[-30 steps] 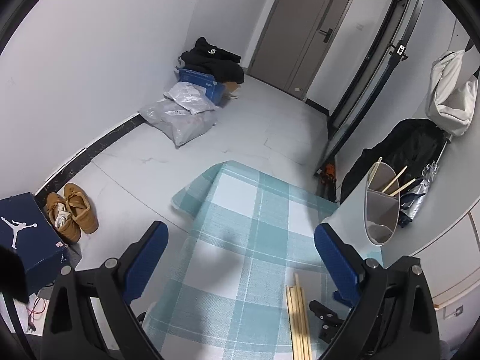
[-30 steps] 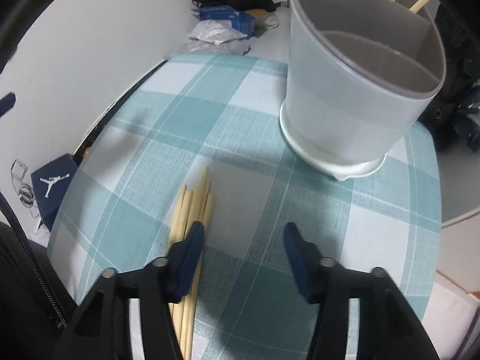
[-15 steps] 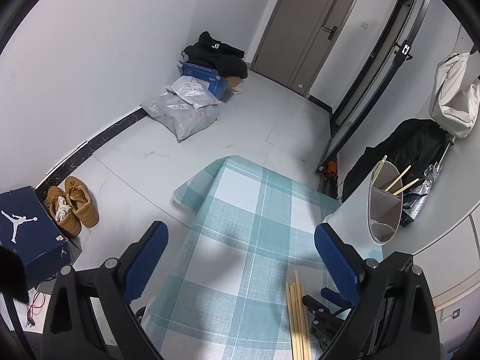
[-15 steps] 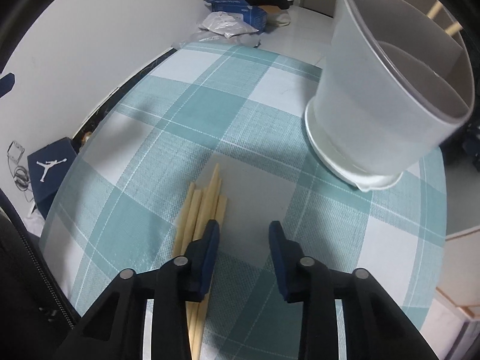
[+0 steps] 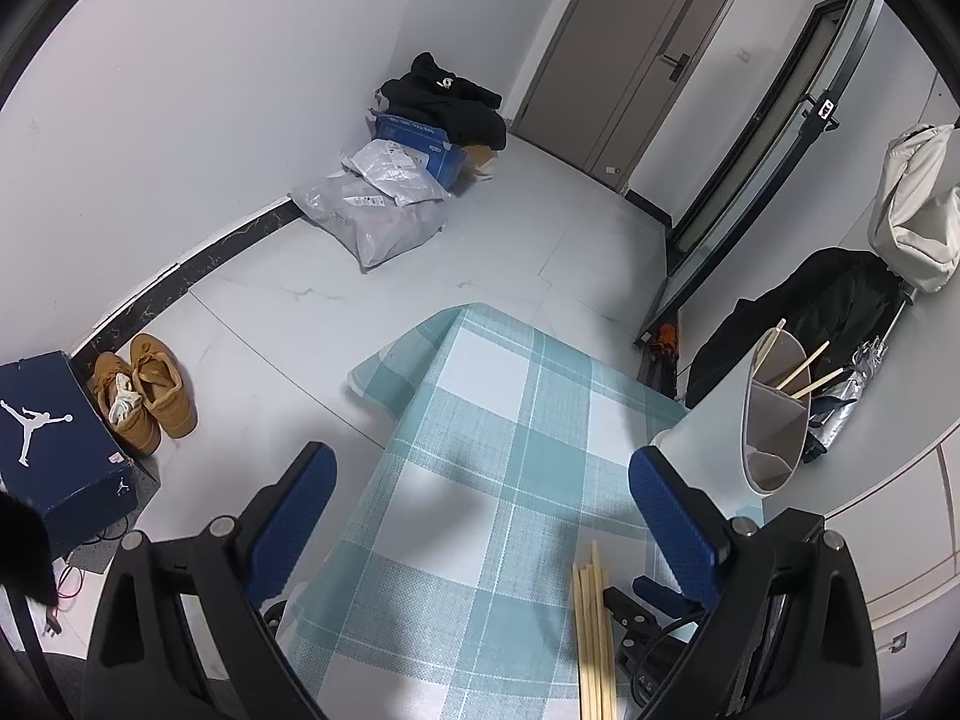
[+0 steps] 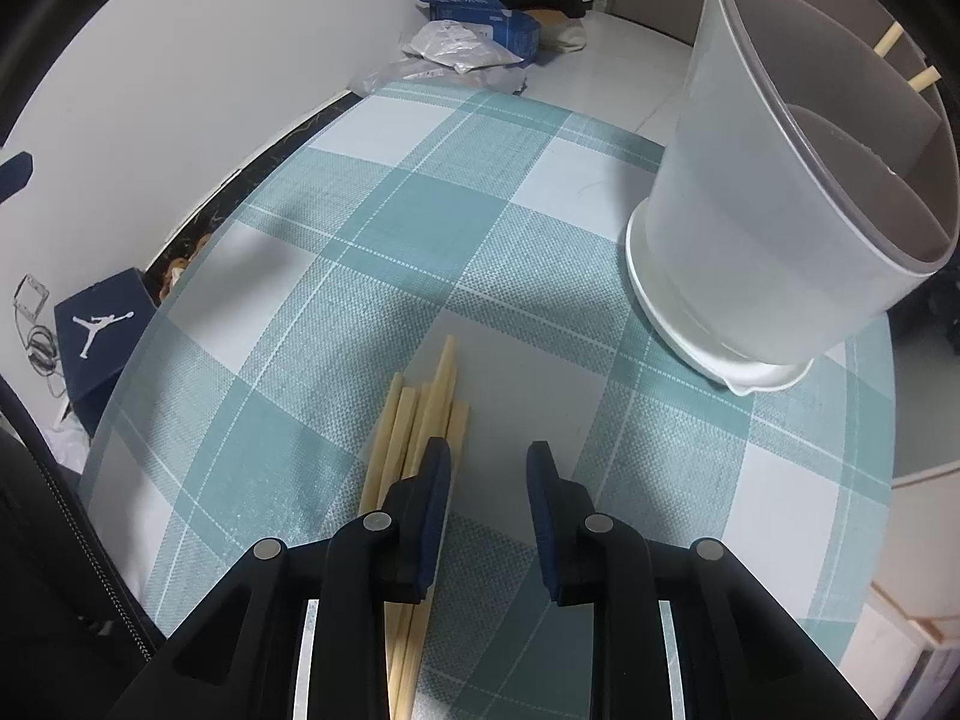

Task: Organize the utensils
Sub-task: 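Lower the right gripper onto the chopstick bundle and close on one chopstick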

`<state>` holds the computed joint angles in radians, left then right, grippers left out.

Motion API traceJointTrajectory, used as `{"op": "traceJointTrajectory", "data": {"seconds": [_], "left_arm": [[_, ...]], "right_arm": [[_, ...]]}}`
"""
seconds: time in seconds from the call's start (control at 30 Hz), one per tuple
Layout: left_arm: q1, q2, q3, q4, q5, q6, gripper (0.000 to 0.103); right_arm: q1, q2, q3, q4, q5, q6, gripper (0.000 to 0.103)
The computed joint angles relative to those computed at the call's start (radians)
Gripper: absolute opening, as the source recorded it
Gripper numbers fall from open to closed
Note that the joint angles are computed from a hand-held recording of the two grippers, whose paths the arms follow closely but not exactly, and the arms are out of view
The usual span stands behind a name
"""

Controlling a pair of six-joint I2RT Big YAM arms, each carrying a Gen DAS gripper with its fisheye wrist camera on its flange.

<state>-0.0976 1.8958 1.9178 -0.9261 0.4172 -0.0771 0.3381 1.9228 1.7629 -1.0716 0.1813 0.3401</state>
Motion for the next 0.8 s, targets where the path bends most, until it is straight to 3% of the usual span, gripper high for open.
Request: {"op": "traceJointTrajectory", "data": {"seconds": [0.17, 0.4, 0.8], "left_arm": [[-0.001, -0.004, -0.006, 0.005, -0.005, 0.007, 0.096], [0.007, 0.005, 0.008, -0.008, 0.004, -0.007, 0.096], [0.01, 0.006, 0.009, -0.015, 0.009, -0.013, 0.096]], "right_arm": [[0.002, 0.029, 0.05, -0.038, 0.019, -0.018, 0.025], [-0.011, 0.025, 0.043, -0.03, -0.055, 0.016, 0.025], [-0.013, 0.032, 0.064, -0.077, -0.044, 0.019, 0.023]]}}
